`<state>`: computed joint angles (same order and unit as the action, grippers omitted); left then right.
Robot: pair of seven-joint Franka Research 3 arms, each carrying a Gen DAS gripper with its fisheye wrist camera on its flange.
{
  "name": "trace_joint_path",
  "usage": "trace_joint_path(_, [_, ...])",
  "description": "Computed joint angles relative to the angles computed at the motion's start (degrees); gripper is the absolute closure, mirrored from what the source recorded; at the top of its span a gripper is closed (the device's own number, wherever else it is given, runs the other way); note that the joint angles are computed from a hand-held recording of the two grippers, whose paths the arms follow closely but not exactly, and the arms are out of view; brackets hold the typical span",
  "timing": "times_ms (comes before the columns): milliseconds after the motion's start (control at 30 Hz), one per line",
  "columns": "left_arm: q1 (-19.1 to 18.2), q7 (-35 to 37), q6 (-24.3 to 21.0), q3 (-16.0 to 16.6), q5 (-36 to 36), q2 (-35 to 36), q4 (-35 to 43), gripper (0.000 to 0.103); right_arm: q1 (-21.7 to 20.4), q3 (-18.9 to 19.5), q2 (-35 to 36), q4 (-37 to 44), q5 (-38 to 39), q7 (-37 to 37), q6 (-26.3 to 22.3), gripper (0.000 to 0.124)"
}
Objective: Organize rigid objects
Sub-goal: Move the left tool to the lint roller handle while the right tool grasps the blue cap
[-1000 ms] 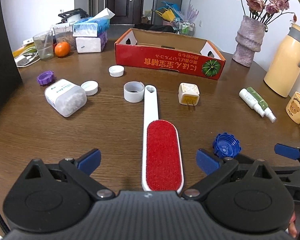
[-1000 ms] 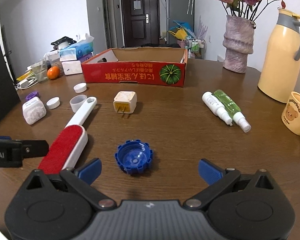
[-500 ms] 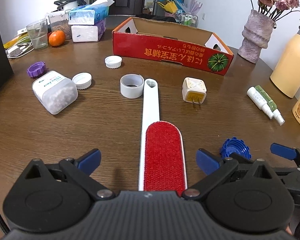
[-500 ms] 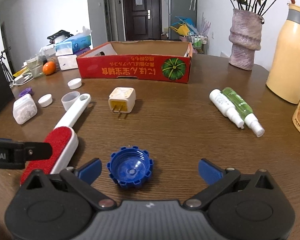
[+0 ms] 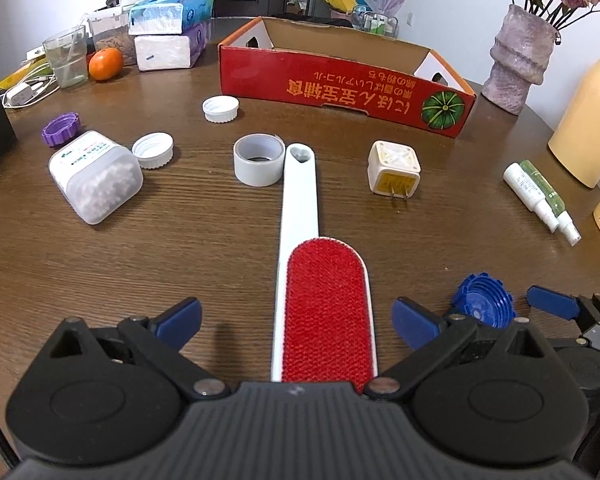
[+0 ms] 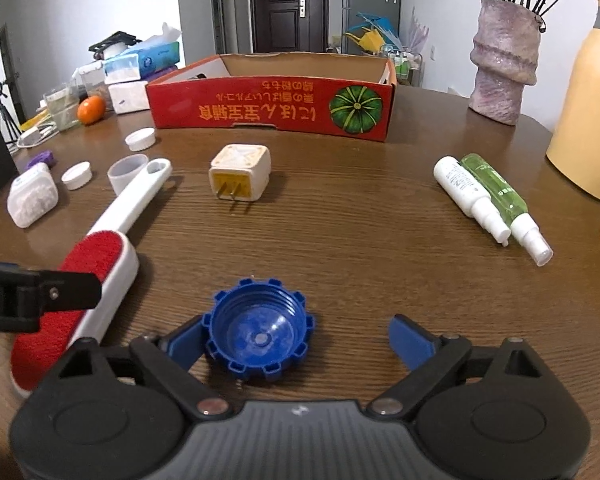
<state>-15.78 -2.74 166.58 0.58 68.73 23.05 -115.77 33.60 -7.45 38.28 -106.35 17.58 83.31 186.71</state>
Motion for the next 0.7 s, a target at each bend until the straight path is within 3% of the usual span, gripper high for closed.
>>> trace_joint_path(67, [0.09, 0.61, -0.12, -0.13, -0.54, 0.43, 0.35, 0.0, 0.34, -0.56, 0.22, 0.42, -0.01, 0.07, -0.95, 0.021])
trace_joint_path(467, [-0.68, 4.59, -1.99, -0.06, -5.48, 2.99, 2.63, 0.0, -1.61, 0.96, -0.11, 0.25, -1.33, 0.06, -1.13, 0.021])
trace_joint_path(600, [-1.04, 5.58, -1.79, 0.23, -7.09, 3.54, 2.9, 0.0, -1.79, 0.97, -0.45, -0.57, -0.87, 0.03, 0.29, 0.033])
trace_joint_path(700, [-1.75, 5.6, -1.95, 0.73, -7.27, 3.85, 3.19, 0.001, -3.79, 3.04, -1.02, -1.43, -0.86, -1.21, 1.66, 0.048])
